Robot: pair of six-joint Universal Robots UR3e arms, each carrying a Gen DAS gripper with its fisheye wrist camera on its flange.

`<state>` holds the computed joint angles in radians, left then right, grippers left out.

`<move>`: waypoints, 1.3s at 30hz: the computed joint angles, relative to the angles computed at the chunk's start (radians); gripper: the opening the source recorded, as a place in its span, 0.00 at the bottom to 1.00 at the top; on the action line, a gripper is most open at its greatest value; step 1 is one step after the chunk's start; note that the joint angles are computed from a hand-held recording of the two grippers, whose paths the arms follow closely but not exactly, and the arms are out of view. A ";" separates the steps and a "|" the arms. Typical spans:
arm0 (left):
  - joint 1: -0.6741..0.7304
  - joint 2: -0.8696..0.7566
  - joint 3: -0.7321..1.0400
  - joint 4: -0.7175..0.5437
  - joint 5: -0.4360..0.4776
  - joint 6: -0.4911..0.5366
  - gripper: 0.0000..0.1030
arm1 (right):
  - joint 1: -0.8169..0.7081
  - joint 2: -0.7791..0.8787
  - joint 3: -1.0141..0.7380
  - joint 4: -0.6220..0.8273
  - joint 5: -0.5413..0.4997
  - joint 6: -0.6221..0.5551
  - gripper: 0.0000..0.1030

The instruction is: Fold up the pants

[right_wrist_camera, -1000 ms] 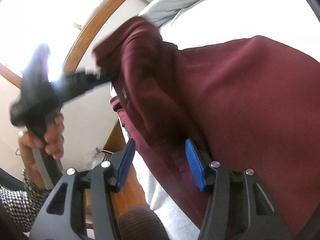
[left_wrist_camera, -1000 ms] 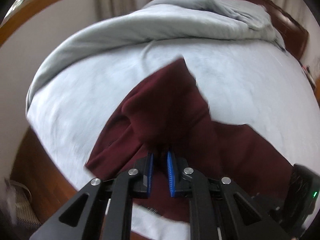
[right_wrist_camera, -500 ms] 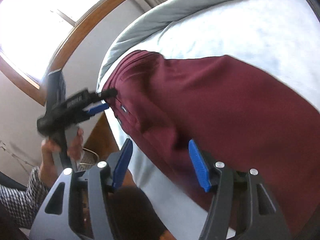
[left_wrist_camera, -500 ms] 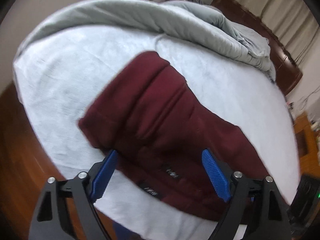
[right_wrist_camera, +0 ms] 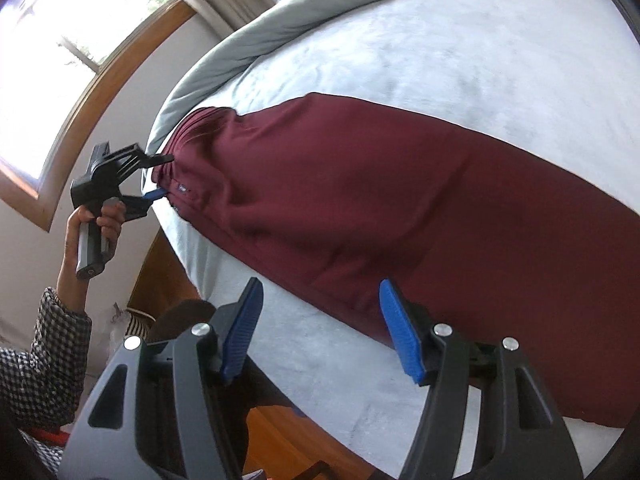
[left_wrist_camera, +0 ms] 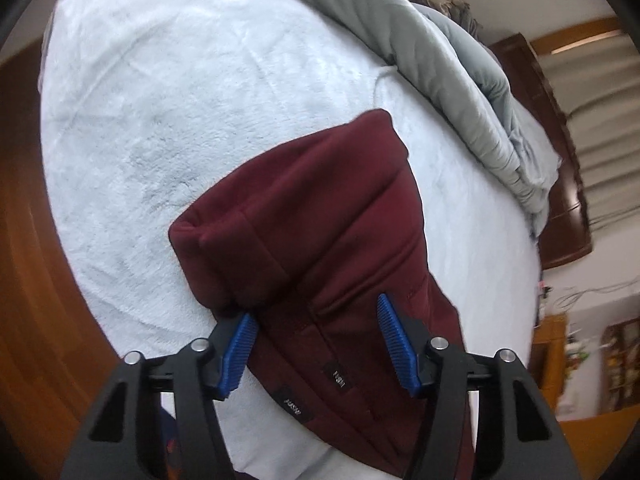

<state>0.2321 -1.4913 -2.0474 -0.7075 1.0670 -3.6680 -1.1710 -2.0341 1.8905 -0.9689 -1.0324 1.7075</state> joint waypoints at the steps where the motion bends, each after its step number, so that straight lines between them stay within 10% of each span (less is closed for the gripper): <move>1: 0.020 -0.003 -0.013 0.010 -0.027 -0.004 0.58 | 0.006 0.008 0.013 -0.025 0.002 0.025 0.60; 6: 0.025 -0.006 -0.035 0.054 0.005 -0.041 0.21 | -0.008 0.008 0.043 -0.055 -0.013 0.030 0.60; 12: -0.006 0.227 -0.087 0.037 0.104 -0.064 0.08 | -0.006 0.010 0.054 -0.088 -0.027 0.057 0.60; 21: -0.133 0.042 -0.030 0.033 0.329 0.056 0.17 | -0.056 0.061 0.036 -0.087 -0.047 0.072 0.60; 24: -0.263 0.050 0.089 -0.070 0.510 0.010 0.50 | -0.111 0.098 -0.029 -0.037 -0.059 0.056 0.60; 28: -0.479 0.060 0.201 -0.094 0.732 -0.049 0.52 | -0.233 0.173 -0.129 0.036 -0.103 0.044 0.60; 39: -0.820 -0.563 0.808 -0.202 0.547 -0.020 0.54 | -0.562 0.362 -0.238 0.009 -0.218 0.090 0.66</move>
<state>-0.5880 -2.0545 -1.2394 -0.9095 1.6137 -3.6881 -1.7329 -1.6724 1.6526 -0.9595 -1.2504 1.7971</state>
